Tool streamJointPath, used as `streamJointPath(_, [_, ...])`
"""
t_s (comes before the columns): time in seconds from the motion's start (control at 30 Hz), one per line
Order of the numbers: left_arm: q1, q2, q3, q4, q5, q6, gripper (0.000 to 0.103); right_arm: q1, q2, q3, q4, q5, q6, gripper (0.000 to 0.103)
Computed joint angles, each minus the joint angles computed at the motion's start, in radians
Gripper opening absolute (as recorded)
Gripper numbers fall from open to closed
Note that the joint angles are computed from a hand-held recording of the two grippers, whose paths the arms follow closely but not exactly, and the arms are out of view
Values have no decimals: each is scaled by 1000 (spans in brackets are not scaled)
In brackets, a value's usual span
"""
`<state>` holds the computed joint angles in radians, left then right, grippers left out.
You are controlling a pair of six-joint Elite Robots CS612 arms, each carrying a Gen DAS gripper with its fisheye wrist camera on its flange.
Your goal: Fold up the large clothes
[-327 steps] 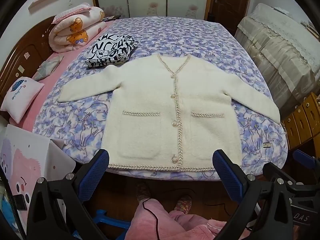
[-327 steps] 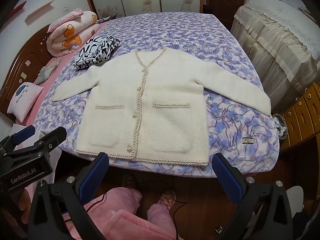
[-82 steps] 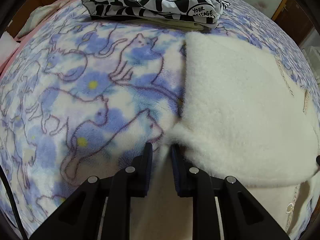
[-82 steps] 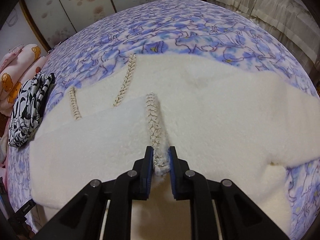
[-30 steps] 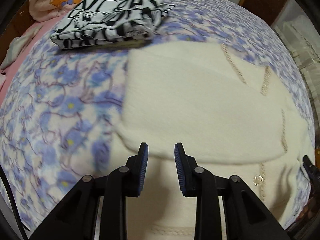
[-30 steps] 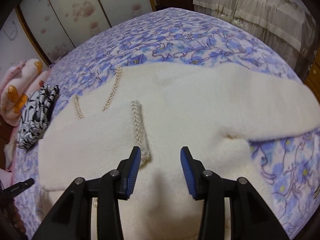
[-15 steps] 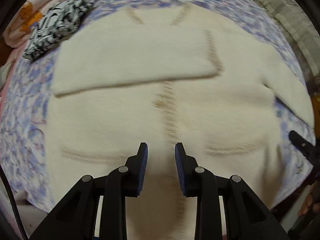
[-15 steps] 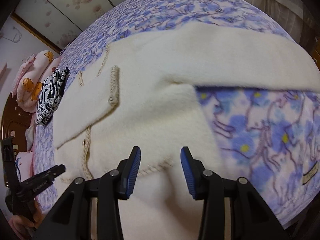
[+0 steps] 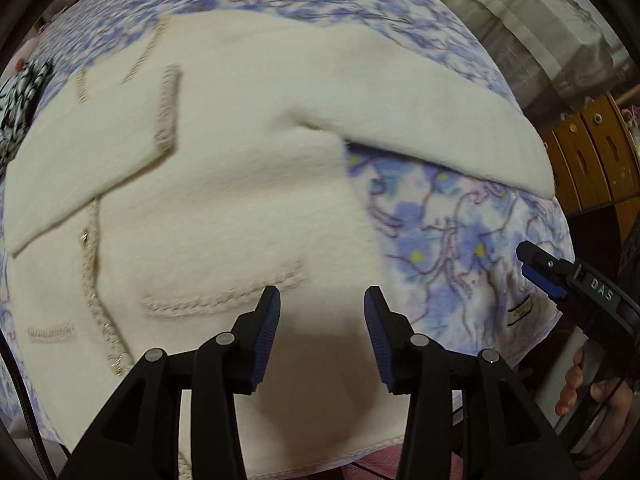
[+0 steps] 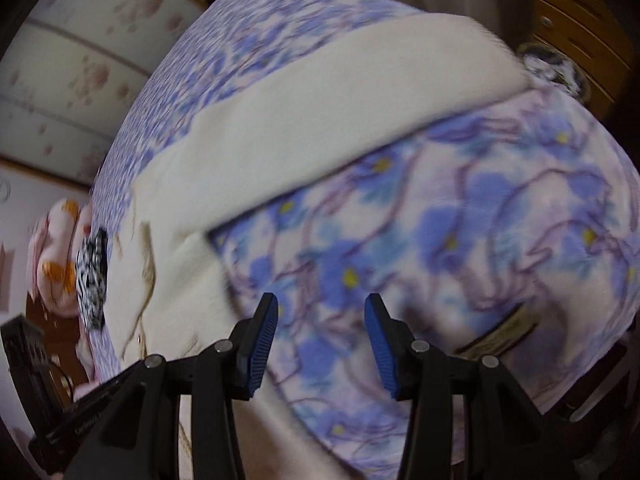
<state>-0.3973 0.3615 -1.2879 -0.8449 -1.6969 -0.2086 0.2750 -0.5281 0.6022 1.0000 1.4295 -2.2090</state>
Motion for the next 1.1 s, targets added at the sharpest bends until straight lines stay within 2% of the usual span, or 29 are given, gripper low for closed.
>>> streamJointPath(0.07, [-11,-12,22,-5,2,11,43,-17,-22,49,-28,1,28,45])
streamJointPath(0.23, [-28,-42,92,-38,3,39,51,-56,-69,155,-119,7,101,45])
streamJointPath(0.33, [-38,-60,135,-62,-8,45,53,-74,-87,199,-178,37,145,45])
streamJointPath(0.43, [-51,-74,173,-88,-15,58,54,-90,-70,182,-164,67,168,45])
streamJointPath(0.53, [-62,-81,197,-104,-21,75,54,-108,-77,206,-213,82,202,45])
streamJointPath(0.7, [-77,-91,226,-109,-40,90,55,-136,-77,227,-276,70,243,45])
streamJointPath(0.8, [-83,-91,231,-110,-39,96,55,-142,-89,258,-340,104,301,45])
streamJointPath(0.9, [-87,-92,237,-105,-43,93,55,-143,-80,247,-351,127,329,45])
streamJointPath(1.03, [-87,-91,239,-100,-34,84,55,-136,-67,221,-318,165,331,31])
streamJointPath(1.1, [-86,-94,244,-102,-26,75,55,-135,-84,250,-352,165,335,18])
